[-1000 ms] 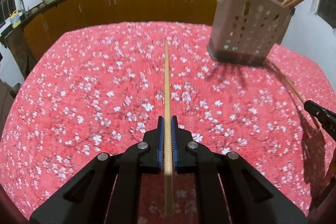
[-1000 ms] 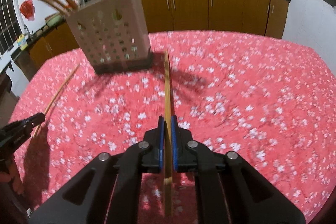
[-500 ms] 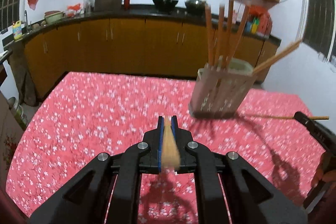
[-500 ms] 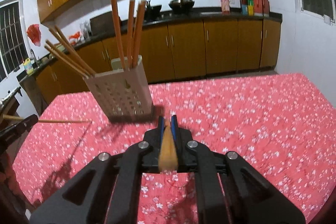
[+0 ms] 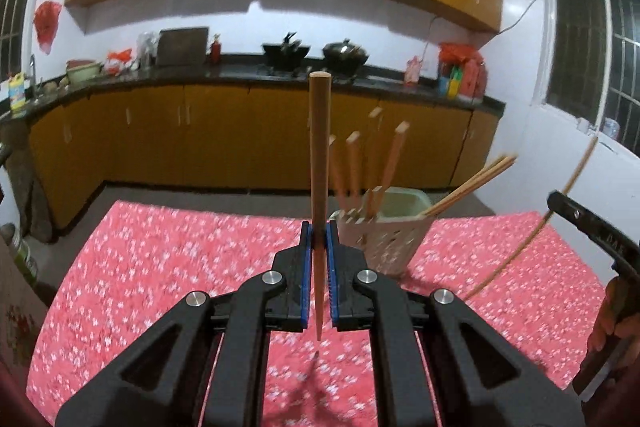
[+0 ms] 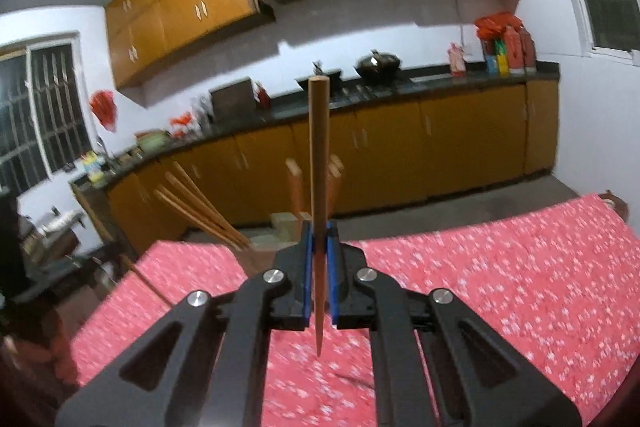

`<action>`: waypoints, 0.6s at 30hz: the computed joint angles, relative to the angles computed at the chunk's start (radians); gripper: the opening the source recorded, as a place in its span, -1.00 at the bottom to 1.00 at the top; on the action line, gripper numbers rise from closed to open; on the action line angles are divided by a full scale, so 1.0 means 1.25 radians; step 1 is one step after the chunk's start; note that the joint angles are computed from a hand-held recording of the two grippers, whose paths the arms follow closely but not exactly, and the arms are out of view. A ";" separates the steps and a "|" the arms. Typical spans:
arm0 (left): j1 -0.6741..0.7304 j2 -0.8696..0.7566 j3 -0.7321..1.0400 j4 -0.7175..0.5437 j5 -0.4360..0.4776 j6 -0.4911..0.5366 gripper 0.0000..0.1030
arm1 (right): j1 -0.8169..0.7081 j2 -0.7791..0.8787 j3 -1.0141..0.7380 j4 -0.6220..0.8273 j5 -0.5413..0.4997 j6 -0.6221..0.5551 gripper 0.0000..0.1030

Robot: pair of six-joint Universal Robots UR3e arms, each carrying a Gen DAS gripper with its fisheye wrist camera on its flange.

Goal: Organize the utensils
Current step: 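Lift both held chopsticks upright and carry them over the beige holder, then insert the chopsticks into the holder and open both grippers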

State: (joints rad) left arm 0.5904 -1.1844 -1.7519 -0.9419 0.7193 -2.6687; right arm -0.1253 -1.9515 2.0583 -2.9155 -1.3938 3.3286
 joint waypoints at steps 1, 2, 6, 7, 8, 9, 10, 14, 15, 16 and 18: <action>-0.005 -0.003 0.010 0.005 -0.005 -0.009 -0.86 | -0.003 0.000 -0.018 0.000 0.015 0.005 -0.85; -0.016 -0.011 0.028 0.017 -0.015 -0.027 -0.86 | 0.004 0.007 -0.042 -0.005 0.018 0.010 -0.85; -0.048 -0.045 0.084 0.086 -0.043 -0.108 -0.86 | 0.056 0.071 -0.139 -0.063 -0.029 0.012 -0.85; -0.060 -0.058 0.100 0.112 -0.047 -0.138 -0.86 | 0.066 0.084 -0.155 -0.071 -0.041 0.012 -0.85; -0.073 -0.072 0.112 0.145 -0.045 -0.168 -0.86 | 0.082 0.109 -0.178 -0.093 -0.062 0.011 -0.85; -0.096 -0.097 0.132 0.198 -0.032 -0.213 -0.86 | 0.091 0.131 -0.198 -0.112 -0.076 0.012 -0.85; -0.108 -0.114 0.146 0.228 -0.023 -0.240 -0.86 | 0.096 0.144 -0.209 -0.123 -0.085 0.013 -0.85; -0.189 -0.216 0.228 0.366 0.062 -0.368 -0.86 | 0.116 0.234 -0.272 -0.176 -0.130 0.013 -0.85; -0.204 -0.233 0.238 0.387 0.081 -0.383 -0.86 | 0.118 0.258 -0.289 -0.182 -0.137 0.013 -0.85; -0.217 -0.249 0.248 0.406 0.100 -0.398 -0.86 | 0.116 0.273 -0.296 -0.186 -0.138 0.014 -0.85; -0.249 -0.291 0.271 0.444 0.146 -0.421 -0.86 | 0.123 0.306 -0.312 -0.193 -0.149 0.013 -0.85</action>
